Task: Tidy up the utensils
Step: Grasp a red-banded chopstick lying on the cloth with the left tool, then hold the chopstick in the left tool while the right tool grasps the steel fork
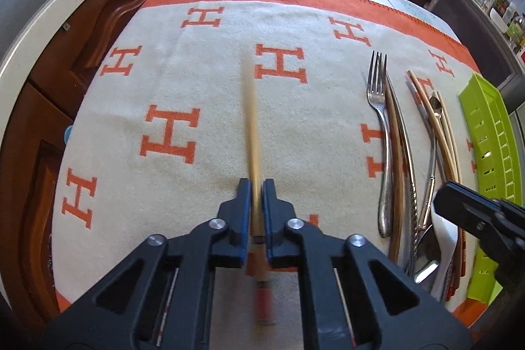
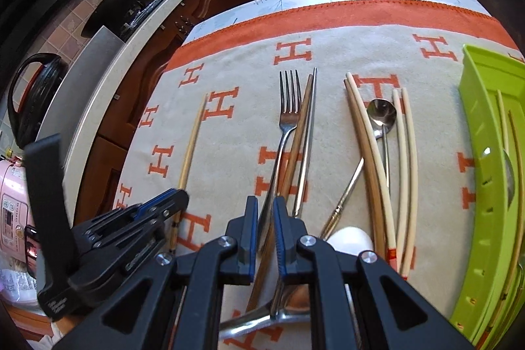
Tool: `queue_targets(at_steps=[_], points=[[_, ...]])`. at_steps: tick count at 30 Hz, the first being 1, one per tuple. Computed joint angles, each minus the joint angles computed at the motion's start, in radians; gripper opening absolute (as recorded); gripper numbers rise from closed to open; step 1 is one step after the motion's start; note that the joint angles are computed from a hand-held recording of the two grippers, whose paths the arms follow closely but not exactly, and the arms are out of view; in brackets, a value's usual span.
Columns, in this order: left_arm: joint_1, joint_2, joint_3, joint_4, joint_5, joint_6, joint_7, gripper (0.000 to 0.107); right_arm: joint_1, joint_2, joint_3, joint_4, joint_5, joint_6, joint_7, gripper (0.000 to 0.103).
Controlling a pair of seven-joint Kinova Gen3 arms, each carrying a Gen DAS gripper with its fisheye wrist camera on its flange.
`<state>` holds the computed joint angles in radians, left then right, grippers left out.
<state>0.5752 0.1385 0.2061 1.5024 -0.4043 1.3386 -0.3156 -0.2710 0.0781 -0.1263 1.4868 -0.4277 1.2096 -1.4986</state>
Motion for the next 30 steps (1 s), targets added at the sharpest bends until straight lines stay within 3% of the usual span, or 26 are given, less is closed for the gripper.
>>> queue_targets(at_steps=[10, 22, 30], points=[[-0.036, -0.086, 0.017, 0.092, 0.022, -0.054, 0.046, 0.004, -0.062, 0.064, -0.022, -0.053, 0.103, -0.027, -0.102, 0.011], [-0.109, -0.152, 0.044, 0.168, 0.066, -0.131, 0.022, 0.004, -0.151, 0.11, -0.033, -0.124, 0.272, -0.002, -0.259, 0.013], [-0.141, -0.174, 0.051, 0.193, 0.09, -0.169, 0.005, 0.004, -0.273, 0.105, -0.05, -0.117, 0.51, -0.026, -0.327, 0.008]])
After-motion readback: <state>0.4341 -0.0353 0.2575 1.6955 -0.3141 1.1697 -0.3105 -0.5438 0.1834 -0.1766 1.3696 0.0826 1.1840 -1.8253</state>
